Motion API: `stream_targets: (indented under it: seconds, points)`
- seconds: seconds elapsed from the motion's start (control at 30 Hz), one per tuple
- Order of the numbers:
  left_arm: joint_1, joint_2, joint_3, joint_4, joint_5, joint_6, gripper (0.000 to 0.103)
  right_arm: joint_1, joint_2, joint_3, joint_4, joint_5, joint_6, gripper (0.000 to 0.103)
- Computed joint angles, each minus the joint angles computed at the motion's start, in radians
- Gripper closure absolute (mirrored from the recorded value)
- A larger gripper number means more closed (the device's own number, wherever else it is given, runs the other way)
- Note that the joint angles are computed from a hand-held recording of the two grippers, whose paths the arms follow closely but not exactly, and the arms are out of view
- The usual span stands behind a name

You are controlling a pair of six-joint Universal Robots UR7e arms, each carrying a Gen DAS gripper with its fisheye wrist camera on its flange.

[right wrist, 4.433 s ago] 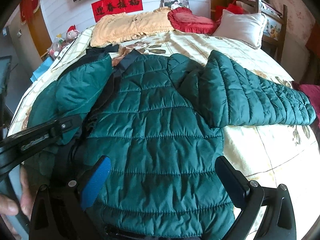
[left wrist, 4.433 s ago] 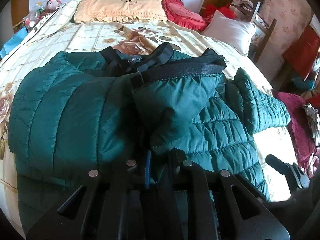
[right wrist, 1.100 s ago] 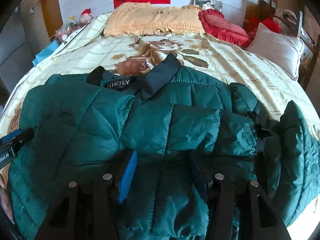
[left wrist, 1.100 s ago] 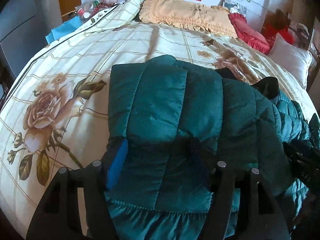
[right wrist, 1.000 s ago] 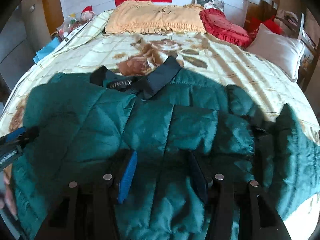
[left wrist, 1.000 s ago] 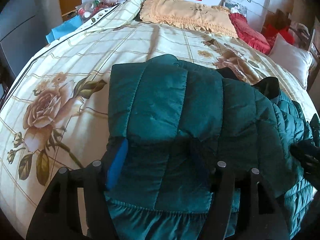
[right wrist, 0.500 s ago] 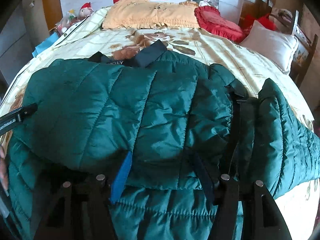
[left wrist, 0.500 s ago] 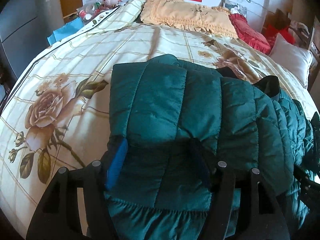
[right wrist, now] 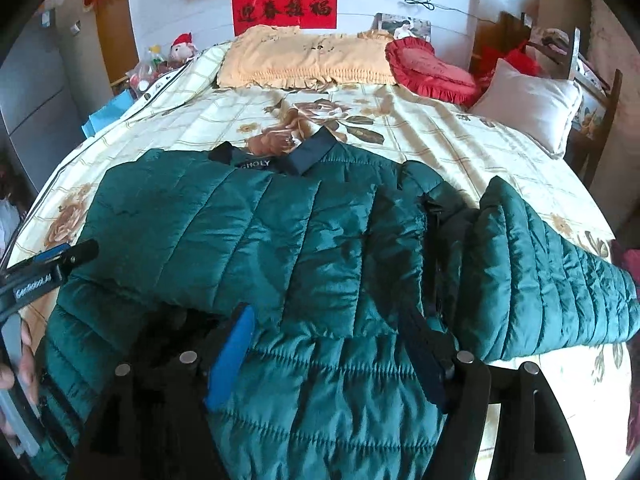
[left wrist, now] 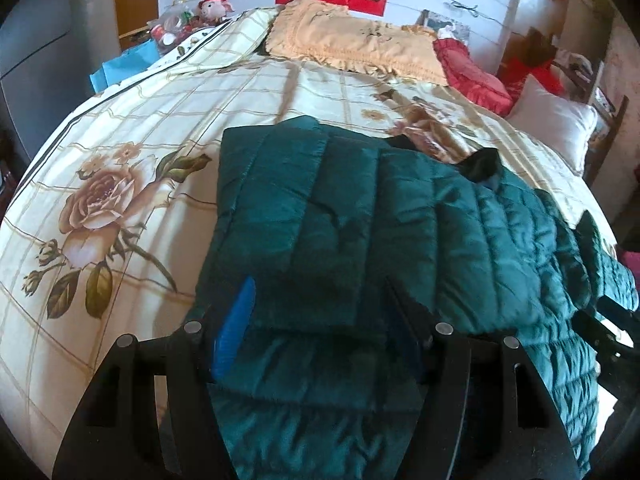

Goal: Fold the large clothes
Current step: 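Fold the jacket side panel inward over the body with the left tool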

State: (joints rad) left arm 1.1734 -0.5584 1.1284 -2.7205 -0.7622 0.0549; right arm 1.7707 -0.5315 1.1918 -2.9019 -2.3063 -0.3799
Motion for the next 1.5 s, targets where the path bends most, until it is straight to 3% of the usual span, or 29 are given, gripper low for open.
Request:
stream_targets:
  seconds: [0.2,0.57,1.5]
  points:
    - [-0.019,-0.032,0.075,-0.028,-0.015,-0.007,0.038,-0.004,-0.040,0.072,-0.019,0.033,0.050,0.029]
    - [-0.046,-0.029,0.109,-0.031,-0.037,-0.017,0.038,-0.016,-0.110,0.172,-0.076,0.030,0.050,0.027]
    - [-0.040,-0.028,0.122,-0.001,-0.067,-0.097,0.038,-0.099,-0.224,0.210,-0.140,-0.032,0.051,0.025]
